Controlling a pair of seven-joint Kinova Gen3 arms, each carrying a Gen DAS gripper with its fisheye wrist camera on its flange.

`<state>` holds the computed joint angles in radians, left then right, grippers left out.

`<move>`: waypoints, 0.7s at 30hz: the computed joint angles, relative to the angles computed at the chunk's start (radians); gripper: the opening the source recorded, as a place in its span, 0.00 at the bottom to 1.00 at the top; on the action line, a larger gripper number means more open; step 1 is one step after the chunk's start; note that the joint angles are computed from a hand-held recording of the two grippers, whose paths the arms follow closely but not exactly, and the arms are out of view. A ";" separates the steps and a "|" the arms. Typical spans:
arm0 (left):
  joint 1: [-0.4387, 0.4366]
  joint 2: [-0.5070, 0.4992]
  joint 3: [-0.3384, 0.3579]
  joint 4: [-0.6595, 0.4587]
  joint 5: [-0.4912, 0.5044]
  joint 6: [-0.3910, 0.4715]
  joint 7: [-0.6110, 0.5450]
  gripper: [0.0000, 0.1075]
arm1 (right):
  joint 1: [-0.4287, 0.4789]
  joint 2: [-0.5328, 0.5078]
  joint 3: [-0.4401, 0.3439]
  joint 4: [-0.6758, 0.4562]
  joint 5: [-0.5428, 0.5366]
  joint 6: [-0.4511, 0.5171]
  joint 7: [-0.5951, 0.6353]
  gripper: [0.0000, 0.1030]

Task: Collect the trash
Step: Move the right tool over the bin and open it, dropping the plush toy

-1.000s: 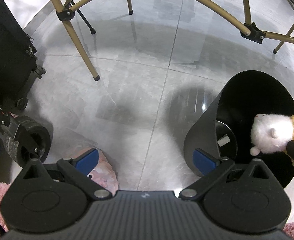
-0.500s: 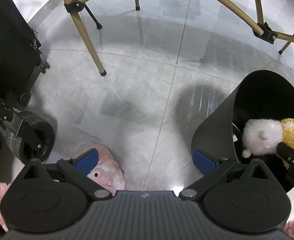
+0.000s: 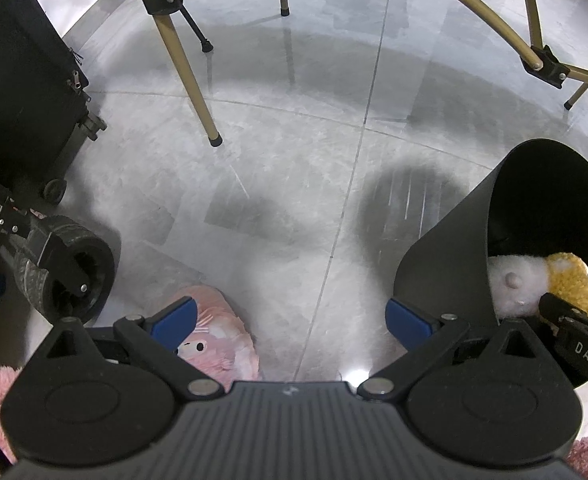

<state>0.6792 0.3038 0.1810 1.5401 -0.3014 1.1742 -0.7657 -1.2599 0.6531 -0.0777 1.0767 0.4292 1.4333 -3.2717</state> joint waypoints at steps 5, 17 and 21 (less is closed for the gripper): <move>-0.007 -0.006 0.001 0.004 0.007 -0.005 -0.011 0.95 | 0.015 0.004 -0.005 0.008 -0.018 -0.015 0.002 0.48; -0.005 -0.006 0.004 0.003 0.006 -0.006 -0.014 0.95 | 0.032 0.000 -0.005 0.024 -0.045 -0.041 0.005 0.53; -0.005 -0.003 0.003 0.005 0.005 -0.007 -0.016 0.95 | 0.029 -0.008 0.000 0.038 -0.035 -0.049 -0.018 0.83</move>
<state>0.6745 0.3004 0.1836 1.5451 -0.2964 1.1677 -0.7812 -1.2313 0.6455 -0.0781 1.1144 0.3942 1.3845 -3.2894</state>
